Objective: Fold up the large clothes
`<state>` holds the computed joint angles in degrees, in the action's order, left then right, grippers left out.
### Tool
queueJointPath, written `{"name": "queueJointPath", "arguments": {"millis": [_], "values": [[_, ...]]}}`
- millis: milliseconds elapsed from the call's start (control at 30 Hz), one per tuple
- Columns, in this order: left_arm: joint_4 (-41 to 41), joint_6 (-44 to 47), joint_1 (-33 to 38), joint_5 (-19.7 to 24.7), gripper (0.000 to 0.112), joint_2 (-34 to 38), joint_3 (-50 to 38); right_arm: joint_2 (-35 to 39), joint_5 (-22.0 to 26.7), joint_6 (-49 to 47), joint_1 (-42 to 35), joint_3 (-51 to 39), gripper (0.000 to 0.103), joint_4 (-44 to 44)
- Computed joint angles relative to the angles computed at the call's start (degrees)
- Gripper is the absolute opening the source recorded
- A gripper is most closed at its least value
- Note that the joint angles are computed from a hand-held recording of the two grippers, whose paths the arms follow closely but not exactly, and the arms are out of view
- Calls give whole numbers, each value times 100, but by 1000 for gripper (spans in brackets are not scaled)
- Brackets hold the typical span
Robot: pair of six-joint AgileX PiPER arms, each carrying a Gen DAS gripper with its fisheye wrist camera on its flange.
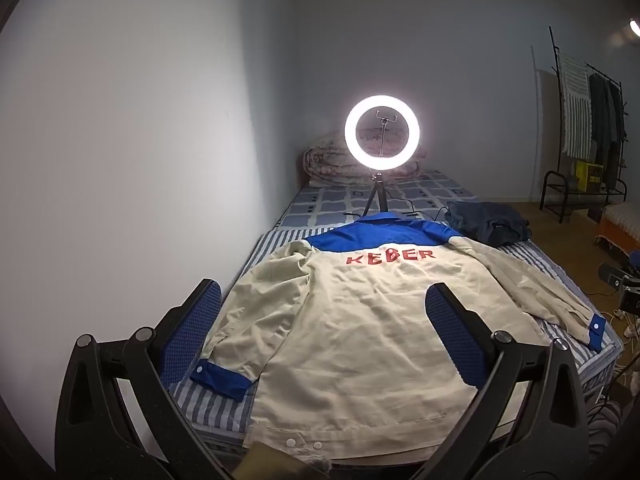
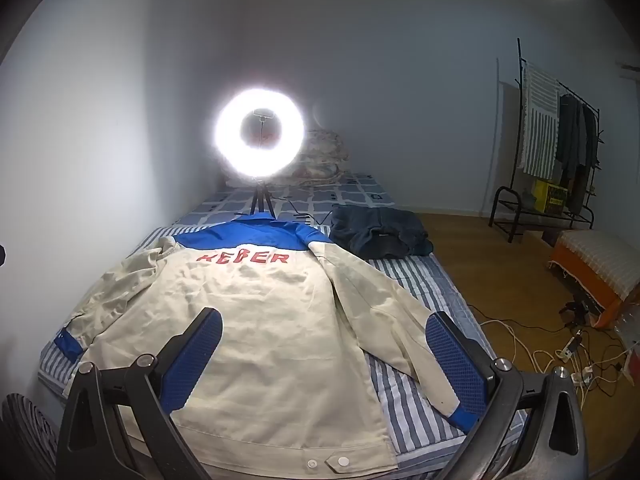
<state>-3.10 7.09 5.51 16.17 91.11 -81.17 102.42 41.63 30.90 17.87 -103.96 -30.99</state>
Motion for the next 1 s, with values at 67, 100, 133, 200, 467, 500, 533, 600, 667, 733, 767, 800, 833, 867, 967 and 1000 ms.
{"name": "queueJointPath", "arguments": {"millis": [67, 100, 133, 200, 467, 500, 533, 600, 667, 733, 767, 800, 833, 867, 967, 1000], "values": [[-9, 3, -1, 19, 103, -3, 12, 5, 78, -55, 2, -40, 103, 30], [44, -53, -6, 32, 103, -7, 16, 1, 71, -62, 2, -36, 103, 25], [32, -52, -4, 47, 103, -16, 22, -10, 52, -48, 3, -17, 103, 3], [191, -206, -12, 283, 103, -6, -100, -21, 45, -31, 7, -1, 103, -24], [441, -437, -59, 29, 103, -264, 319, -5, -4, 16, 30, 23, 103, -54], [482, -479, -67, 22, 103, -285, 336, 13, -10, 14, 29, 10, 103, -47], [500, -493, -65, 52, 103, -270, 293, -87, -7, -6, 19, 99, 103, -25], [543, -521, -75, 28, 103, -314, 330, -142, -38, 30, 33, 191, 103, -35], [490, -471, -53, 79, 103, -291, 256, -166, -39, 16, 28, 211, 103, -11], [516, -506, -54, 119, 103, -306, 220, -175, -97, 119, 58, 284, 103, -101], [475, -481, -46, 137, 103, -312, 204, -172, -103, 98, 48, 280, 103, -73], [370, -385, -25, 162, 103, -314, 178, -161, -62, 133, 91, 253, 103, -104], [495, -510, -52, 145, 103, -368, 233, -159, -76, 182, 126, 284, 103, -161], [609, -616, -76, 106, 103, -409, 299, -152, -75, 195, 145, 282, 103, -191], [520, -532, -63, 128, 103, -448, 297, -144, -79, 206, 178, 272, 103, -240], [514, -533, -61, 164, 103, -451, 256, -151, -94, 232, 188, 292, 103, -270]]}}
